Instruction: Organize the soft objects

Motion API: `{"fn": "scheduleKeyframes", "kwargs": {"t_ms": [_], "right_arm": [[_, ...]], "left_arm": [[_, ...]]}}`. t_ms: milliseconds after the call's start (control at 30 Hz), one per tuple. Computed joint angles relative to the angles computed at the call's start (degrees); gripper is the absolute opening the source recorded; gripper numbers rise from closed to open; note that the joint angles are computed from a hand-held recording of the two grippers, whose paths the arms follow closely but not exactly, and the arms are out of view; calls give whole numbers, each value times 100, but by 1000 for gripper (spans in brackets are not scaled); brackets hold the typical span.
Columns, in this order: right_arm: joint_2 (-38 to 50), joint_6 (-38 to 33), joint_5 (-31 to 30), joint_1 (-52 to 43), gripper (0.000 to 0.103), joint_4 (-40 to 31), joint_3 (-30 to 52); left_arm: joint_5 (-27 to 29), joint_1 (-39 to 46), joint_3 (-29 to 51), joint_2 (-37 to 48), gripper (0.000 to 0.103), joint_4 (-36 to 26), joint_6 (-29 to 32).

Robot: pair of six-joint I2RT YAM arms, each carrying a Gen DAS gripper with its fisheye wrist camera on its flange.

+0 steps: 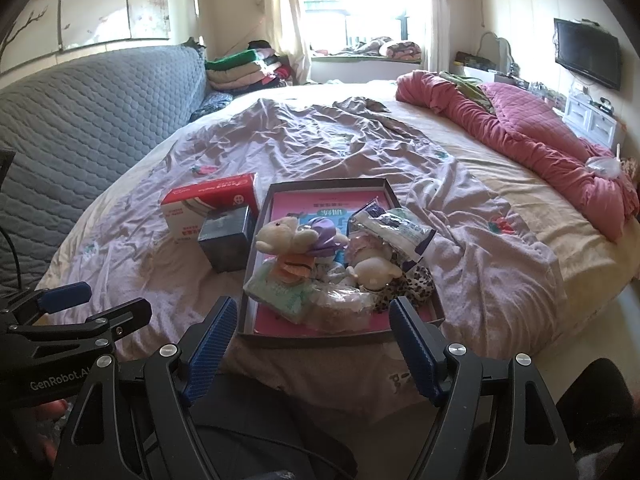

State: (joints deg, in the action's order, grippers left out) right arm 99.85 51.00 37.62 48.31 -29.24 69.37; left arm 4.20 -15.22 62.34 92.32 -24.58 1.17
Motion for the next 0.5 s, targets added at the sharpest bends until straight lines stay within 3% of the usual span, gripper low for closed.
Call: {"fn": "scheduleKeyframes", "kwargs": {"t_ms": [500], "right_arm": [[49,118,86,38,80,-109,67]], "left_arm": [[19,48,-19,28,84,6,-12]]}}
